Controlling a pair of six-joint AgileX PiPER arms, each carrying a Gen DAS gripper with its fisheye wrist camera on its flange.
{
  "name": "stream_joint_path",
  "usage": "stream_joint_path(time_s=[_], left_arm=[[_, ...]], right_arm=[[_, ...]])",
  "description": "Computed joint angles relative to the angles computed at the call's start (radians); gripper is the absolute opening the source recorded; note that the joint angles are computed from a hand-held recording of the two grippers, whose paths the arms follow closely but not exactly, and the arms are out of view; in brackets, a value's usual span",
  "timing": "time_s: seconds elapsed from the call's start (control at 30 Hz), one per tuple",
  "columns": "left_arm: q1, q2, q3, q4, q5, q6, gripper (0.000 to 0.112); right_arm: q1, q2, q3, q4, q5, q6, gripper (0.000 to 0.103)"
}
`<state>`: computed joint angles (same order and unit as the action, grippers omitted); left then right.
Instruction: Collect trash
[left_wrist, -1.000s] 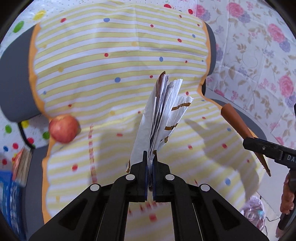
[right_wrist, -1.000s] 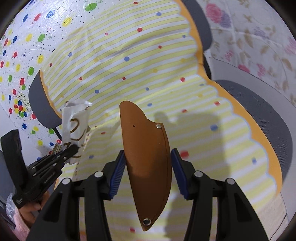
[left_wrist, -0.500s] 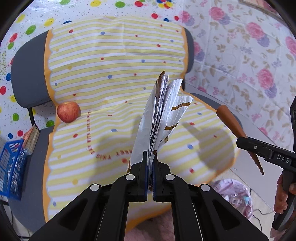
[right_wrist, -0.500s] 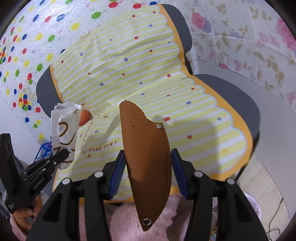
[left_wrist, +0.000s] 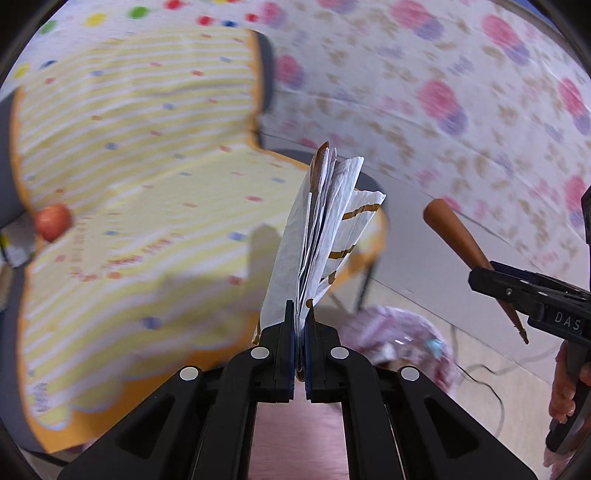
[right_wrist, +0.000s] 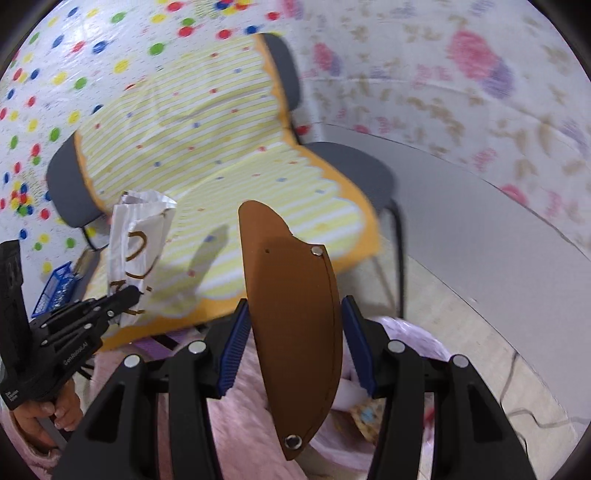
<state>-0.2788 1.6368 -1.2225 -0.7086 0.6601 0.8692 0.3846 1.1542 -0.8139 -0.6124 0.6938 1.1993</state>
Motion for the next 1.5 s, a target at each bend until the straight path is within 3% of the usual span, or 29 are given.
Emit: stream_joint_path(time_s=[0.13, 0.27, 0.57, 0.67, 0.7, 0.77, 0.97, 1.03, 1.1, 1.17, 1.5], left_arm=[[-0.089, -0.01, 0.041, -0.022, -0.013, 0.034, 0.004], [-0.153, -0.009, 0.061, -0.035, -0.03, 0.05, 0.004], [-0.265, 0.097, -0.026, 0.082, -0.046, -0.091, 0.005], [-0.275, 0.135, -0.07, 0.091, -0.026, -0.107, 0.011], [-0.279, 0.142, -0.079, 0.1, -0.029, -0.119, 0.023], [-0.279, 0.145, -0.079, 0.109, -0.04, -0.127, 0.045], [-0.268, 0.126, -0.055, 0.131, -0.045, -0.139, 0.056], [-0.268, 0.103, -0.031, 0.155, -0.065, -0.159, 0.064], [-0.272, 0.073, -0.005, 0.209, -0.094, -0.205, 0.082], [-0.267, 0.051, 0.011, 0.223, -0.102, -0.216, 0.089], [-0.216, -0.051, 0.012, 0.323, -0.069, -0.349, 0.093]], right_arm=[[0.026, -0.093, 0.089, -0.041, 0.062, 0.098, 0.05], [0.006, -0.165, 0.161, -0.032, 0.058, 0.125, 0.05], [-0.193, -0.183, 0.225, 0.114, -0.1, -0.057, 0.05], [-0.263, -0.169, 0.232, 0.182, -0.154, -0.146, 0.051], [-0.288, -0.16, 0.232, 0.22, -0.172, -0.19, 0.052], [-0.317, -0.143, 0.229, 0.248, -0.183, -0.217, 0.068], [-0.278, -0.155, 0.222, 0.172, -0.114, -0.139, 0.068], [-0.261, -0.169, 0.217, 0.166, -0.082, -0.127, 0.069], [-0.256, -0.178, 0.211, 0.173, -0.058, -0.134, 0.071], [-0.229, -0.19, 0.201, 0.158, -0.017, -0.113, 0.078], [-0.01, -0.241, 0.124, -0.002, 0.177, 0.088, 0.097]])
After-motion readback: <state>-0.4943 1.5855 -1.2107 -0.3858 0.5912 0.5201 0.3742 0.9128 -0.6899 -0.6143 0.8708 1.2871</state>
